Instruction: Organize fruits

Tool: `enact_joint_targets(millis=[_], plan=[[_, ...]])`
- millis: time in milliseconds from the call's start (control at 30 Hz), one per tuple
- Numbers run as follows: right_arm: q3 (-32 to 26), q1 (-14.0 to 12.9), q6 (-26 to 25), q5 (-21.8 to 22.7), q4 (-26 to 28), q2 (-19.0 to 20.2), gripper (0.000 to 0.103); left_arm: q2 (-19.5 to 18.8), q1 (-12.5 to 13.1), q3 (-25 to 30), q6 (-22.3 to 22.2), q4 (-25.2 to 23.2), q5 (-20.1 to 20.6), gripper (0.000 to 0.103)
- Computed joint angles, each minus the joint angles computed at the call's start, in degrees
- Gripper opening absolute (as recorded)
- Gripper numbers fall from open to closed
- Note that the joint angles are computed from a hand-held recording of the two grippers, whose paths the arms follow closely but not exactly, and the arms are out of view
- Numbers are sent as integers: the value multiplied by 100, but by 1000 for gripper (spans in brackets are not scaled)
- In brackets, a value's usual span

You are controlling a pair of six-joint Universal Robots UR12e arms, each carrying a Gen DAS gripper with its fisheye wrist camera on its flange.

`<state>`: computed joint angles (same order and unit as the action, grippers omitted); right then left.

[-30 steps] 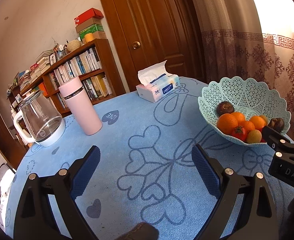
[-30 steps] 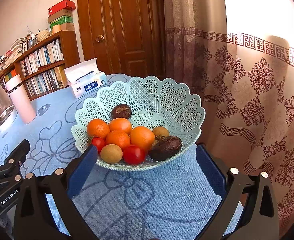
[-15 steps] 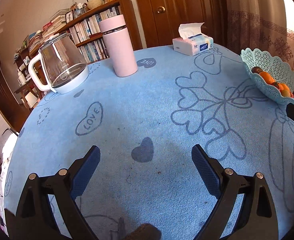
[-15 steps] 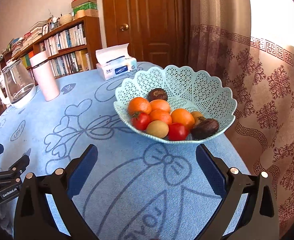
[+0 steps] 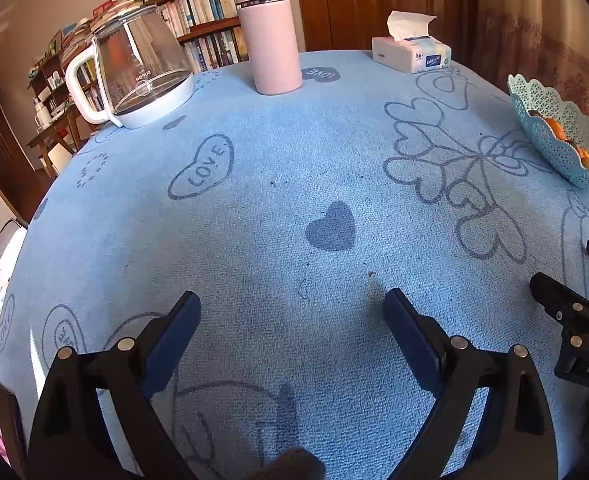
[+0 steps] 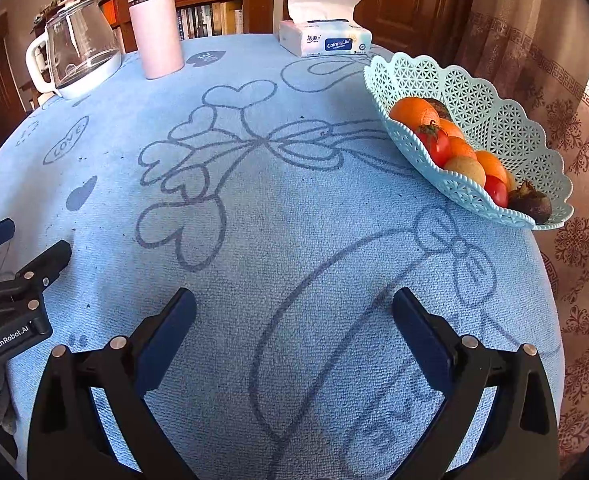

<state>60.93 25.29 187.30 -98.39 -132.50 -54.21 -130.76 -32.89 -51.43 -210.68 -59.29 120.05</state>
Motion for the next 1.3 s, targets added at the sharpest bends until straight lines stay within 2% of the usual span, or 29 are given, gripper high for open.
enact_joint_targets(millis=[33,133,500,833,967,1300], plan=[[10,-15,47,72,15,-8,100,-12,-1,29,-31,-64,30,98],[51,-58,128,218,26,-38,100,-20,-4,44,-26,-88,43,98],[24,107,-386,-466,-120,-1,100,12,30,-8,-120,-40,-113,98],[51,16,-184,-84,-65,-25,100,7,28,-2,-114,-41,-100,98],[66,-67,4,256,-11,-40,100,5,28,-1,-110,-42,-91,98],[72,-55,-5,230,-29,-37,100,2,27,0,-105,-42,-81,98]])
